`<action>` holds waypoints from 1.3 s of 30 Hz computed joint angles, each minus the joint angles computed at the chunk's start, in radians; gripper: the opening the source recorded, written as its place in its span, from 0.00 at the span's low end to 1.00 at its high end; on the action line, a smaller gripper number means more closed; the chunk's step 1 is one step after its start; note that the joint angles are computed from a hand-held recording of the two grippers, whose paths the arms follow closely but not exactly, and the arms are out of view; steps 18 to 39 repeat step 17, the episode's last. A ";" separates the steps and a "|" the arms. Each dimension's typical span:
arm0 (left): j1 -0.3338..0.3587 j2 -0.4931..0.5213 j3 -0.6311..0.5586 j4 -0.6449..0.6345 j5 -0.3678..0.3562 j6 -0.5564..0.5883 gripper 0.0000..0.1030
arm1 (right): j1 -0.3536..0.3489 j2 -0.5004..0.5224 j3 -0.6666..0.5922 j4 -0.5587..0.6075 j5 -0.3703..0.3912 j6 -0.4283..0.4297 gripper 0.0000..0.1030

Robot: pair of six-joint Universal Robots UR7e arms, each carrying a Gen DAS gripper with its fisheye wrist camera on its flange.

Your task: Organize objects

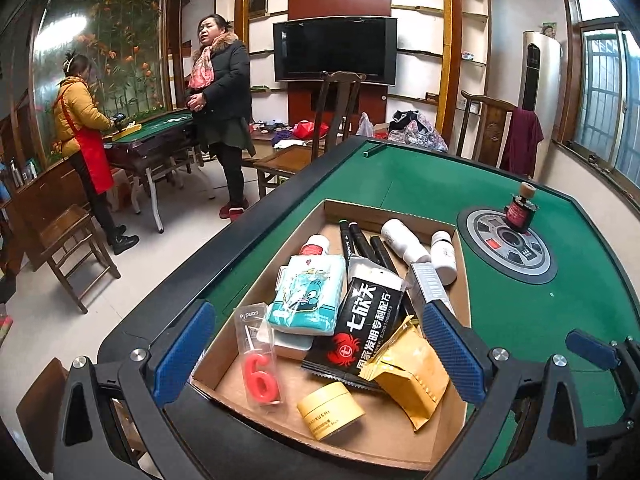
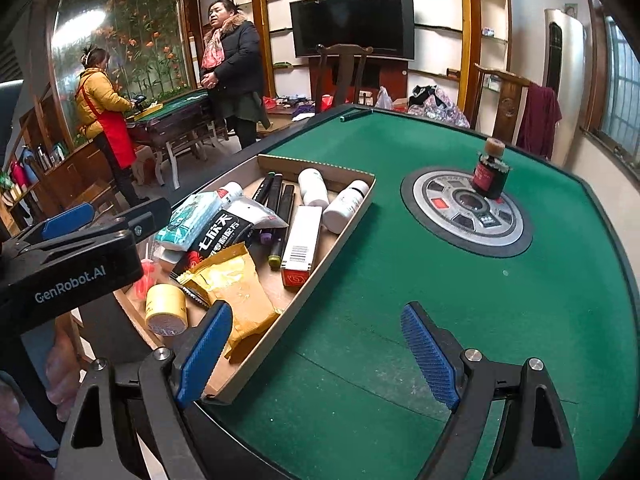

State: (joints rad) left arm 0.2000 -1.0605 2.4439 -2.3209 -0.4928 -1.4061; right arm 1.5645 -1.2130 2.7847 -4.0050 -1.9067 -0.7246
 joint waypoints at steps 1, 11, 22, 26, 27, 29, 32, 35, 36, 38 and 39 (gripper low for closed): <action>-0.001 -0.001 0.000 0.007 0.000 -0.004 1.00 | 0.011 0.015 0.000 -0.024 -0.010 -0.003 0.88; -0.003 -0.018 0.004 0.083 -0.008 -0.098 1.00 | 0.088 0.169 -0.015 -0.220 -0.094 -0.059 0.90; -0.009 -0.013 -0.005 0.133 -0.003 -0.134 1.00 | 0.088 0.177 -0.020 -0.216 -0.095 -0.057 0.91; -0.009 -0.013 -0.005 0.133 -0.003 -0.134 1.00 | 0.088 0.177 -0.020 -0.216 -0.095 -0.057 0.91; -0.009 -0.013 -0.005 0.133 -0.003 -0.134 1.00 | 0.088 0.177 -0.020 -0.216 -0.095 -0.057 0.91; -0.009 -0.013 -0.005 0.133 -0.003 -0.134 1.00 | 0.088 0.177 -0.020 -0.216 -0.095 -0.057 0.91; -0.009 -0.013 -0.005 0.133 -0.003 -0.134 1.00 | 0.088 0.177 -0.020 -0.216 -0.095 -0.057 0.91; -0.009 -0.013 -0.005 0.133 -0.003 -0.134 1.00 | 0.088 0.177 -0.020 -0.216 -0.095 -0.057 0.91; -0.009 -0.013 -0.005 0.133 -0.003 -0.134 1.00 | 0.088 0.177 -0.020 -0.216 -0.095 -0.057 0.91; -0.009 -0.013 -0.005 0.133 -0.003 -0.134 1.00 | 0.088 0.177 -0.020 -0.216 -0.095 -0.057 0.91; -0.009 -0.013 -0.005 0.133 -0.003 -0.134 1.00 | 0.088 0.177 -0.020 -0.216 -0.095 -0.057 0.91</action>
